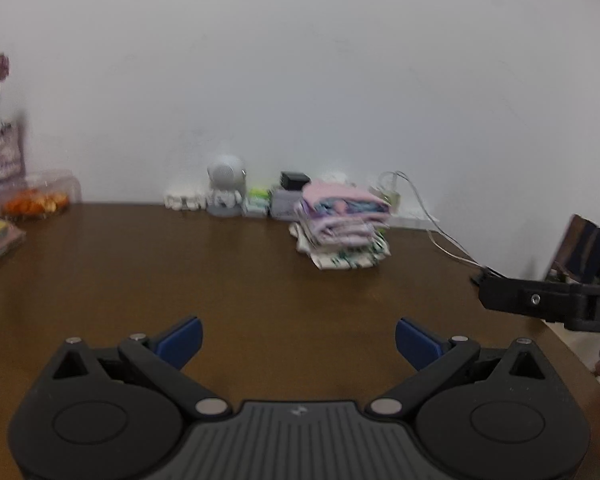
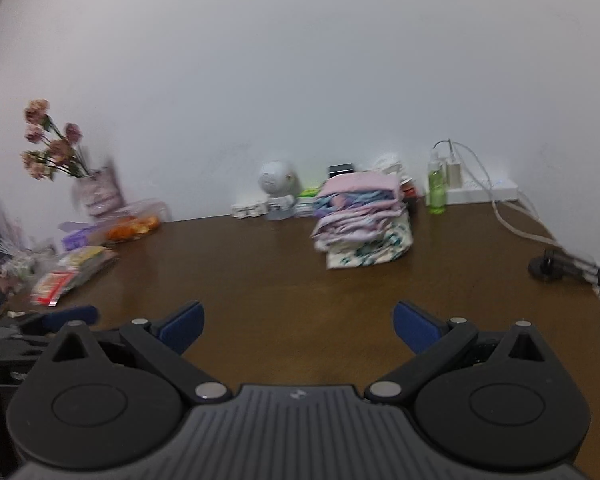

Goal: Fold clothes

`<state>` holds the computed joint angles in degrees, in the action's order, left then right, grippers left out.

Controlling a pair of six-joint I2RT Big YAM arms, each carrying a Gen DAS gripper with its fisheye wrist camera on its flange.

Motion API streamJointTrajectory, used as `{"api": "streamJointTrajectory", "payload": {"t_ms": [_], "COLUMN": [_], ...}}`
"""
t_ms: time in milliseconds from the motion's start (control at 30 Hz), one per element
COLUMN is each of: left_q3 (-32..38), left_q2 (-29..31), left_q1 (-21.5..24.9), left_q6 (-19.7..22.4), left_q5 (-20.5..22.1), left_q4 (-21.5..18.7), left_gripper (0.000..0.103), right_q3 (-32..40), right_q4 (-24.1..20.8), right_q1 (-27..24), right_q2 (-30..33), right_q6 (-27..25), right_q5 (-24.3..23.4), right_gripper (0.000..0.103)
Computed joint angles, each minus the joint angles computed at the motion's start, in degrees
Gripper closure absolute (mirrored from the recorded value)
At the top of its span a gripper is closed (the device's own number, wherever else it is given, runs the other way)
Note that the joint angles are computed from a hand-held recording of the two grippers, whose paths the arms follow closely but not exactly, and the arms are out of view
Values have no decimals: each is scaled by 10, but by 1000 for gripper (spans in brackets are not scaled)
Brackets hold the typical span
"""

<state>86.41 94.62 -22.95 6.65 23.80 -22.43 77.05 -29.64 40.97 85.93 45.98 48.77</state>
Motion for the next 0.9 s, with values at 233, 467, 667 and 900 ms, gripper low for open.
{"api": "streamJointTrajectory", "payload": {"t_ms": [233, 467, 667, 900], "left_q3": [-100, -148, -174, -182], "left_q2": [-64, -94, -115, -126], "left_q1": [12, 16, 23, 26], "left_q6": [31, 27, 15, 17], "left_q5": [-11, -39, -40, -25], "left_q4": [28, 39, 61, 62], "left_gripper": [0, 0, 0, 0], "right_q3": [12, 56, 78, 87], "right_q4": [-106, -232, -263, -280], "right_q1": [56, 101, 125, 129], "right_q2": [13, 64, 83, 87], "right_q6": [160, 248, 264, 271], "right_q5": [21, 32, 57, 70], "right_gripper": [0, 0, 0, 0]}}
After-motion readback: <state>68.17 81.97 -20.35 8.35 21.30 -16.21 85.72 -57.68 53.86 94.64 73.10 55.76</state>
